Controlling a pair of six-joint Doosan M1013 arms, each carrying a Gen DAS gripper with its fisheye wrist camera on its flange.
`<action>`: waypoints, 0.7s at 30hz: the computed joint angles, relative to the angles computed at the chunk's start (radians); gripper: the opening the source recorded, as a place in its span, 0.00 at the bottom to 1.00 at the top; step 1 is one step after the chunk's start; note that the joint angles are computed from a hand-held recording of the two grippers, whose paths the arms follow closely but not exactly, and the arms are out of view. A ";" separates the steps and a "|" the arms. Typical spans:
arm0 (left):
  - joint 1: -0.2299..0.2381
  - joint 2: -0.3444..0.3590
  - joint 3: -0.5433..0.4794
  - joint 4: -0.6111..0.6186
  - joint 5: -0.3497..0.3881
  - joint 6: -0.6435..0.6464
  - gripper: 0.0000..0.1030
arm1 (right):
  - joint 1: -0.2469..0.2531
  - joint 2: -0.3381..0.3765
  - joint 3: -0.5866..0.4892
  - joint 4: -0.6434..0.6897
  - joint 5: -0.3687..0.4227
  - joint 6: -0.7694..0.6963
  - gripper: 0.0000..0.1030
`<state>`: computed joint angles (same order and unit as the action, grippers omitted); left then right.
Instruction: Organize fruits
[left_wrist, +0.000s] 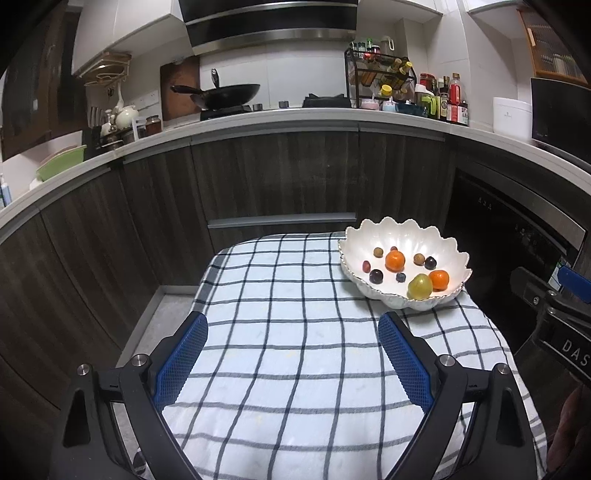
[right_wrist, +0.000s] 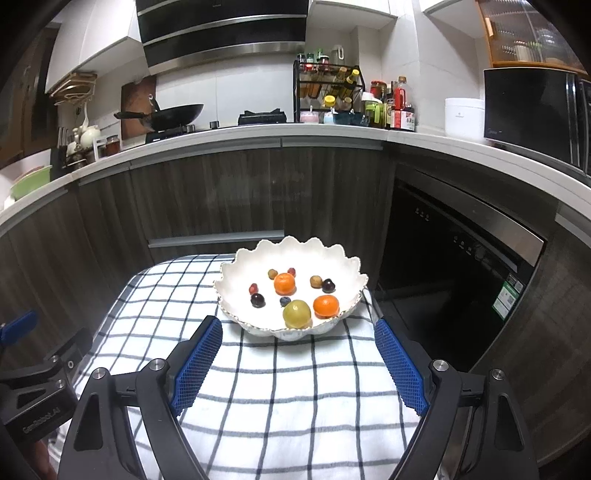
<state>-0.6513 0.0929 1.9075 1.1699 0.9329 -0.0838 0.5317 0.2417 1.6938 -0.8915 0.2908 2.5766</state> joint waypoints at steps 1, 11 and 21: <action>-0.010 -0.004 0.009 0.019 0.018 -0.022 0.92 | 0.004 -0.007 0.012 -0.040 -0.002 0.042 0.83; -0.056 -0.038 0.056 0.064 0.081 -0.103 0.92 | 0.022 -0.056 0.077 -0.223 -0.033 0.218 0.83; -0.091 -0.054 0.083 0.026 0.115 -0.109 0.92 | 0.030 -0.092 0.127 -0.158 -0.037 0.162 0.83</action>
<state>-0.7418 0.0390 1.9903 1.1956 1.0479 -0.1927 0.5616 0.1500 1.8209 -1.0498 0.2537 2.7384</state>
